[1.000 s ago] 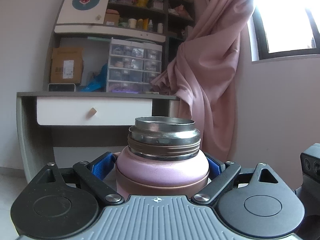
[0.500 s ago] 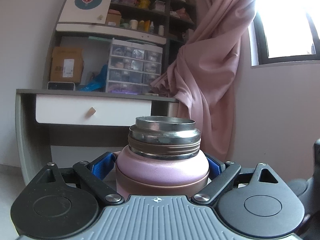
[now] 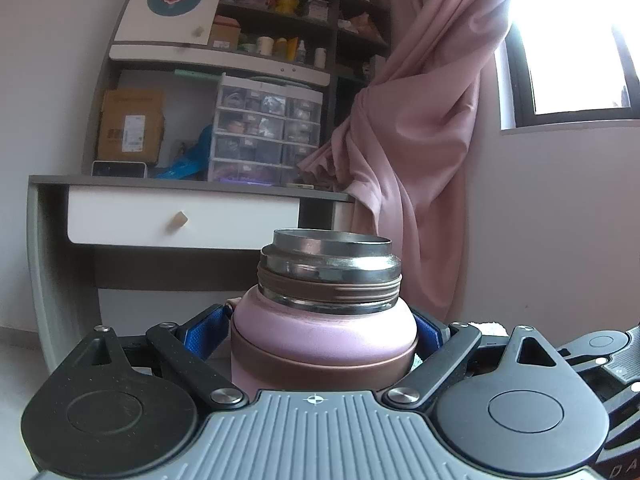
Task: Clean container
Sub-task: 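Move the bottle up and down with the left gripper while the right gripper holds the towel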
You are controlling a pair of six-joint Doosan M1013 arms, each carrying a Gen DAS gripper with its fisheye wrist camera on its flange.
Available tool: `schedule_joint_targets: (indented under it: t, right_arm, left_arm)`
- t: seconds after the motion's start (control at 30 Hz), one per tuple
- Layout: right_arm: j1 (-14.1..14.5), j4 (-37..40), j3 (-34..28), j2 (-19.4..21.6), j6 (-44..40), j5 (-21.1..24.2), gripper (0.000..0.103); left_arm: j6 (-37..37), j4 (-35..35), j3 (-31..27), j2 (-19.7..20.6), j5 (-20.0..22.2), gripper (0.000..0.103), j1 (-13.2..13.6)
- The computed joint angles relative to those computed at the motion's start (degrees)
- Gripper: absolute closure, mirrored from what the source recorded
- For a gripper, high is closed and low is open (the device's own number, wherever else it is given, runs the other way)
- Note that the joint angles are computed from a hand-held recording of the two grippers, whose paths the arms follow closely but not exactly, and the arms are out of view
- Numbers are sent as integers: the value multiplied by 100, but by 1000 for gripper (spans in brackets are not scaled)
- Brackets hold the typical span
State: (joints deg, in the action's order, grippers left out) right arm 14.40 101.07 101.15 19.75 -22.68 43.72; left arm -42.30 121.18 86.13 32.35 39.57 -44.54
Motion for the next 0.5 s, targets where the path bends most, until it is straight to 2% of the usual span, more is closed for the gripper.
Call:
schedule_joint_targets:
  t: [0.23, 0.5]
  right_arm:
    - [96, -416, -34, 17, 275, -385, 84]
    - [269, -1398, -99, 68, 906, -943, 84]
  left_arm:
    - [28, -37, -45, 23, 3, 11, -9]
    - [50, -20, -19, -4, -18, 11, 5]
